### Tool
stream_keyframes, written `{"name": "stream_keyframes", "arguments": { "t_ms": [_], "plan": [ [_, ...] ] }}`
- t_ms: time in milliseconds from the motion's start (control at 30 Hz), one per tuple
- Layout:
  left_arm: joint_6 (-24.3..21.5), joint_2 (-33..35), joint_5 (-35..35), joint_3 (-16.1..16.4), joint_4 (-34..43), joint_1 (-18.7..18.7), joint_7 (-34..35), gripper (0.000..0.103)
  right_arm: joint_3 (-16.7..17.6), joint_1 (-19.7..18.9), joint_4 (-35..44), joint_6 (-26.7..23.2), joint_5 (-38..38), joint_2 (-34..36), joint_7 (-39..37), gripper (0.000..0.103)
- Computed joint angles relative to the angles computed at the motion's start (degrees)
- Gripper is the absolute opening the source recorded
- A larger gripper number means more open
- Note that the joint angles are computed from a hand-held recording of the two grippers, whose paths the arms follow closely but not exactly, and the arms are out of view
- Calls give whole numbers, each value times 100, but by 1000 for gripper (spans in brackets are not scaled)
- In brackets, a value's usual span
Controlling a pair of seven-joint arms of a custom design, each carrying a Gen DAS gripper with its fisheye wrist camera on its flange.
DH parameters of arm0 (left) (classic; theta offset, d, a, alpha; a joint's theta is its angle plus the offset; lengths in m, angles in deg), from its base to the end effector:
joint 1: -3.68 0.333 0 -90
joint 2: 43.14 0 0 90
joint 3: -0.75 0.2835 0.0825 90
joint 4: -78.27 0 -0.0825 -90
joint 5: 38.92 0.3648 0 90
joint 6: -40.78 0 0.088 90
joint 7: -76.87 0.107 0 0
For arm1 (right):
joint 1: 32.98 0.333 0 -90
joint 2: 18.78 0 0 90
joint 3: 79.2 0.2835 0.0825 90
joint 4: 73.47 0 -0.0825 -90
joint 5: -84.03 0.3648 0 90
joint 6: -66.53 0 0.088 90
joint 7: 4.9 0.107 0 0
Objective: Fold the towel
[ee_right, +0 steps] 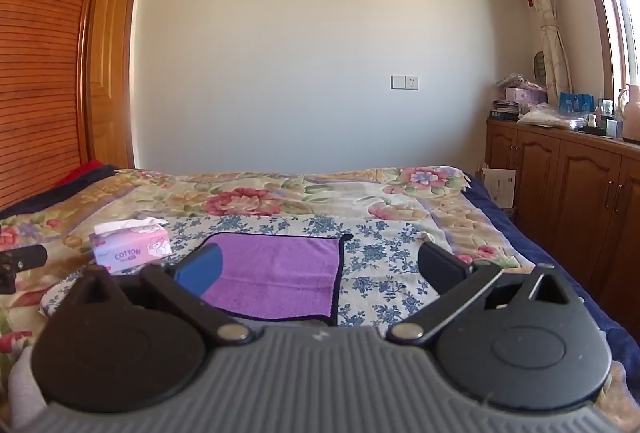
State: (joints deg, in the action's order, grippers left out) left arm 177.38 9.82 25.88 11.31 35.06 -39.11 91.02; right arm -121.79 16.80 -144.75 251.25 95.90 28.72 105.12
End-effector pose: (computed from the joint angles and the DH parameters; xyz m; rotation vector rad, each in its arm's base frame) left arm 0.6241 -0.4737 0.4681 -1.3987 1.3557 -0.9181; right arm 0.6809 0.2948 0.4957 -1.4455 1.2470 -0.9784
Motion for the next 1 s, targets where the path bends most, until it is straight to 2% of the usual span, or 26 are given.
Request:
{"name": "stream_keyframes", "arguments": {
  "t_ms": [1000],
  "plan": [
    [103,-158,186,-49,-325,58,-164,103,8,-11,9,-10,11,5,-10,103]
  ]
}}
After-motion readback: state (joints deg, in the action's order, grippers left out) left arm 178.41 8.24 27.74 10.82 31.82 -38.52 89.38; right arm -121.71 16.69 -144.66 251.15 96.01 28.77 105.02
